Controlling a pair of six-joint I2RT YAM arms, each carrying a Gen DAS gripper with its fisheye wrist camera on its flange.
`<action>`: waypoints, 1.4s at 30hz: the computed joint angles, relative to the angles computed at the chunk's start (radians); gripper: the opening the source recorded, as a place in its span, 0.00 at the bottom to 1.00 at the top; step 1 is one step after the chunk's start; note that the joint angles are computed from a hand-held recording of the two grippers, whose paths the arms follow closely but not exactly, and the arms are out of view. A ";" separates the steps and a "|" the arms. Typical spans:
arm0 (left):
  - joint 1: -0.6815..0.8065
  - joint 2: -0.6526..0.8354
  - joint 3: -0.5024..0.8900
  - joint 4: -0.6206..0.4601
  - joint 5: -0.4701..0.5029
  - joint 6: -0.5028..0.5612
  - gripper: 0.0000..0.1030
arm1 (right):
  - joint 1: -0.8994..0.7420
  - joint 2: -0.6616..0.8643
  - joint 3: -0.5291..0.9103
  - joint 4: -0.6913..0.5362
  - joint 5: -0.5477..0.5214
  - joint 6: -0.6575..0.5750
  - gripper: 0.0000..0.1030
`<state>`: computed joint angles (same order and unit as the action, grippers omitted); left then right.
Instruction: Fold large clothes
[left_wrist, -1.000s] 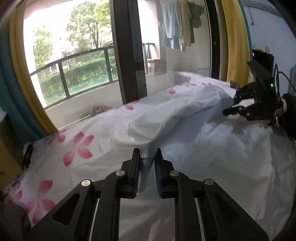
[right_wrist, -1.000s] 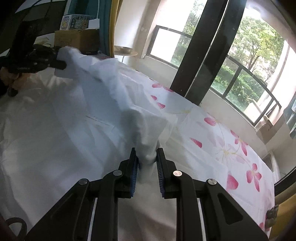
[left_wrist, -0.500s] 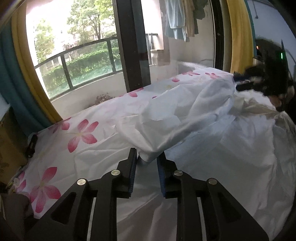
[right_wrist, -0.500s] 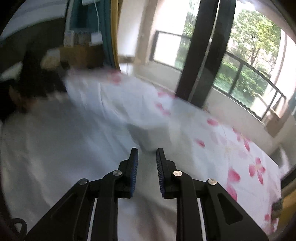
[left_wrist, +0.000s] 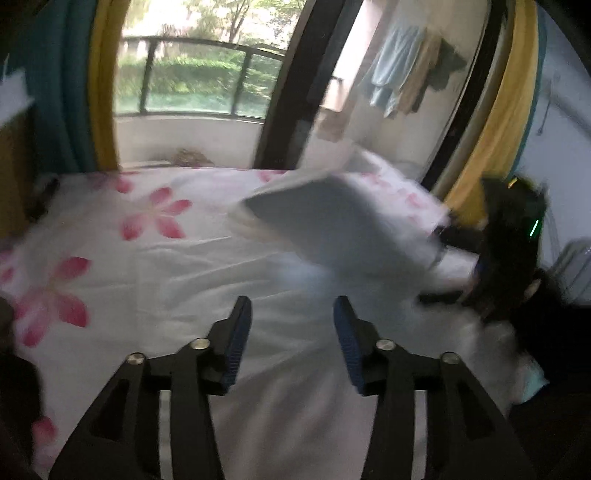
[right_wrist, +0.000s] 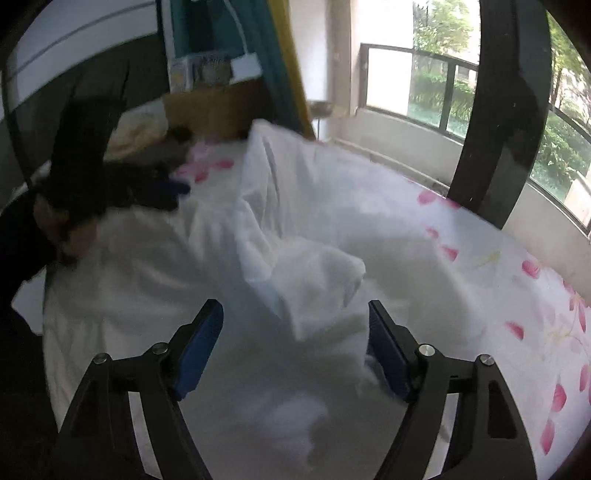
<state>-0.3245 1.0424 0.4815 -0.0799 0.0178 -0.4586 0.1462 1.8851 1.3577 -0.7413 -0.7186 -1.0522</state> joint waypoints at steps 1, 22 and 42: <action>0.017 0.015 0.003 0.027 0.073 -0.015 0.56 | 0.003 -0.021 -0.033 0.010 0.006 -0.005 0.76; 0.009 0.323 0.256 -0.043 0.018 -0.163 0.64 | 0.002 -0.093 -0.147 -0.032 0.003 -0.035 0.76; 0.100 0.354 0.107 0.285 0.116 -0.109 0.05 | -0.201 0.260 0.265 -0.081 -0.075 0.337 0.13</action>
